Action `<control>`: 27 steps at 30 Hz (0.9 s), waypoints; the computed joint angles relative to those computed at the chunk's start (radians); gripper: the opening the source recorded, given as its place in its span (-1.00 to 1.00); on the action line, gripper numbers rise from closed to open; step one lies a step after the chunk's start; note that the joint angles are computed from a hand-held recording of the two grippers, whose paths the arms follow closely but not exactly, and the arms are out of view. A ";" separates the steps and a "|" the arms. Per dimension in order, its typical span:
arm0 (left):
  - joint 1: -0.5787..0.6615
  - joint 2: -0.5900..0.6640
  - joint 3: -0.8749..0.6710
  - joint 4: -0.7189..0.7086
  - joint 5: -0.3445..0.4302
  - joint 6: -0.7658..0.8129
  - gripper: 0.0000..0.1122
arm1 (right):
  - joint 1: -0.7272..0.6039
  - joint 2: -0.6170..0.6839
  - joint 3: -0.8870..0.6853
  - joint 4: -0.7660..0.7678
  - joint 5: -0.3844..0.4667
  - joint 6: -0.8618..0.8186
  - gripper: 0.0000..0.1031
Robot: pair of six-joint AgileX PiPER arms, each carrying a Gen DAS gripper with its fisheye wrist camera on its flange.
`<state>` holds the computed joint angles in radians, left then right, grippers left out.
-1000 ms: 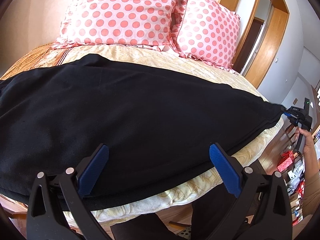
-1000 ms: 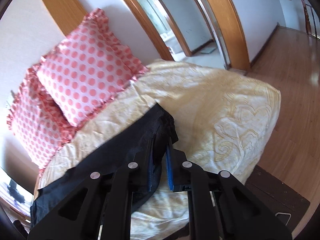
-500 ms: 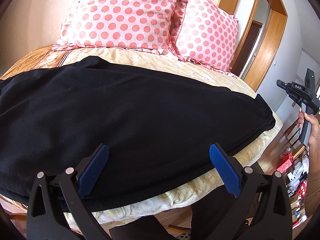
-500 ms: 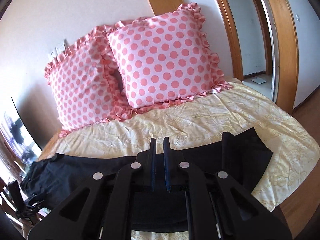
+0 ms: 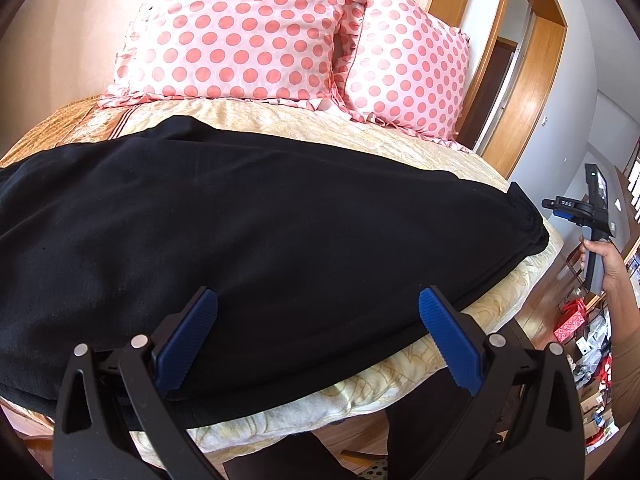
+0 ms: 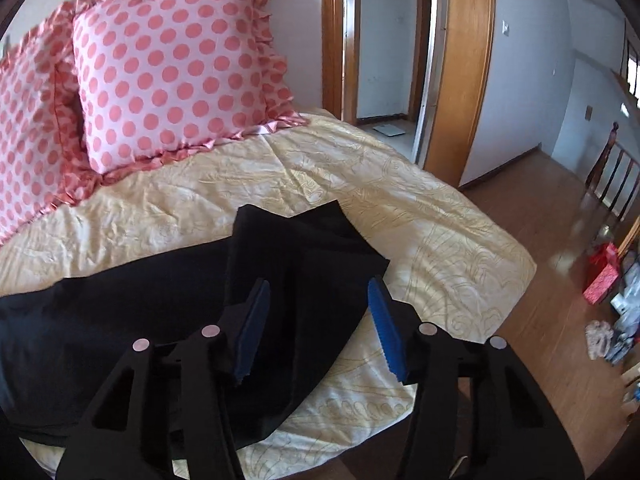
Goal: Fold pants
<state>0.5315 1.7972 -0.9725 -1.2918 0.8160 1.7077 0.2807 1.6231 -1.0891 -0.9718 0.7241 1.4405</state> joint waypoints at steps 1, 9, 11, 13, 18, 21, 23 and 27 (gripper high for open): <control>0.000 0.000 -0.001 0.002 0.000 -0.002 0.80 | 0.010 0.031 -0.026 -0.018 0.033 -0.001 0.01; -0.002 -0.002 -0.004 0.013 -0.003 -0.016 0.80 | 0.000 0.191 -0.128 0.019 0.171 -0.089 -0.07; -0.003 -0.003 -0.004 0.015 -0.005 -0.015 0.80 | -0.003 0.179 -0.095 0.014 0.211 -0.039 -0.07; -0.005 -0.005 -0.003 0.016 -0.007 -0.018 0.80 | -0.003 0.153 -0.049 -0.004 0.269 0.031 -0.07; -0.012 -0.005 -0.008 0.025 -0.016 -0.027 0.80 | -0.030 -0.006 0.098 -0.068 0.156 0.182 -0.06; -0.014 -0.007 -0.006 0.023 -0.020 -0.027 0.80 | -0.066 -0.093 0.161 -0.083 -0.013 0.247 -0.06; -0.012 -0.006 -0.004 0.018 -0.018 -0.023 0.80 | -0.109 -0.115 0.179 -0.036 -0.101 0.243 -0.06; -0.009 -0.007 -0.004 0.018 -0.014 -0.024 0.80 | -0.197 -0.147 0.252 0.084 -0.260 0.278 -0.06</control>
